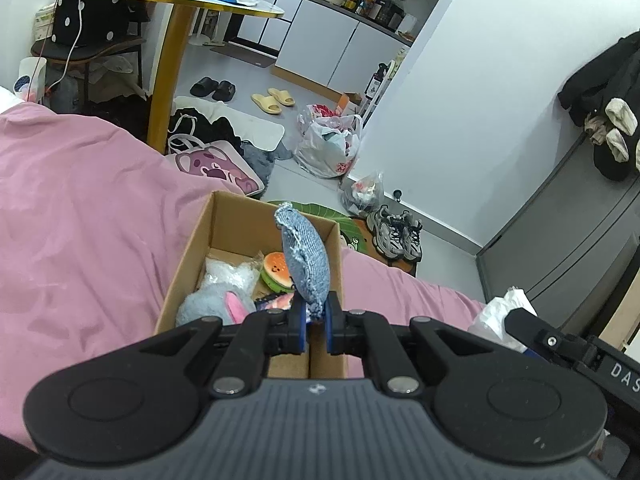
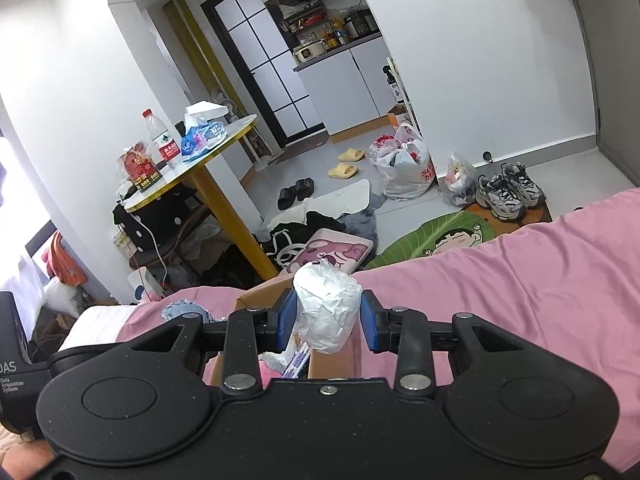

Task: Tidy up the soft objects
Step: 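Carry the mushroom plush pieces over the cardboard box with both grippers, then lower the pieces into the box and open both grippers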

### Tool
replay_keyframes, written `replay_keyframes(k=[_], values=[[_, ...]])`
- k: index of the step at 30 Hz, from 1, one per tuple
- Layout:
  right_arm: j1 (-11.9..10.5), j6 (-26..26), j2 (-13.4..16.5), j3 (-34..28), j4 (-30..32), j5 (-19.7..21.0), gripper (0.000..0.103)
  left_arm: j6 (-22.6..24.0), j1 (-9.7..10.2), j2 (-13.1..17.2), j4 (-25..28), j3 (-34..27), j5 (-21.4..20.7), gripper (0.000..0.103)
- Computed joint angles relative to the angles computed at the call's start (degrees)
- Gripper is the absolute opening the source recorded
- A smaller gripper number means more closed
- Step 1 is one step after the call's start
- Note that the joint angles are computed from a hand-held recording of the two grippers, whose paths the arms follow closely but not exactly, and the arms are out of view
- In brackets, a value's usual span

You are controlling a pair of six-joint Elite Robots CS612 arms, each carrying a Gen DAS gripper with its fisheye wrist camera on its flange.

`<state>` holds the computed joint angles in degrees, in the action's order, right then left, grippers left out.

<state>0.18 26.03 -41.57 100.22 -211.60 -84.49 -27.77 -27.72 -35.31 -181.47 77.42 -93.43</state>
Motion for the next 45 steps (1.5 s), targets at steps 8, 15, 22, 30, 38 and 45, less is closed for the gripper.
replay_keyframes(k=[8, 15, 22, 30, 38, 45], values=[[0.9, -1.3, 0.6, -1.7, 2.7, -0.8, 0.034, -0.6, 1.04, 1.6, 0.4, -2.0, -1.3, 0.008], [1.7, -2.4, 1.5, -3.8, 6.0, -1.8, 0.034, -1.1, 1.87, 3.2, 3.0, -4.2, -5.9, 0.008], [2.2, -2.5, 2.4, -5.7, 8.3, -2.7, 0.034, -0.6, 2.25, 4.6, 6.6, -6.3, -10.0, 0.008], [3.2, -3.8, 3.3, -7.6, 11.2, -2.1, 0.034, -4.9, 3.11, 5.2, 5.4, -6.6, -9.4, 0.012], [4.2, -5.7, 3.4, -8.6, 14.2, -1.4, 0.038, -7.2, 3.42, 5.0, 3.7, -6.2, -6.9, 0.032], [3.7, -3.8, 2.4, -7.4, 14.0, -2.5, 0.065, -7.5, 3.16, 4.3, 4.0, -5.4, -3.0, 0.071]])
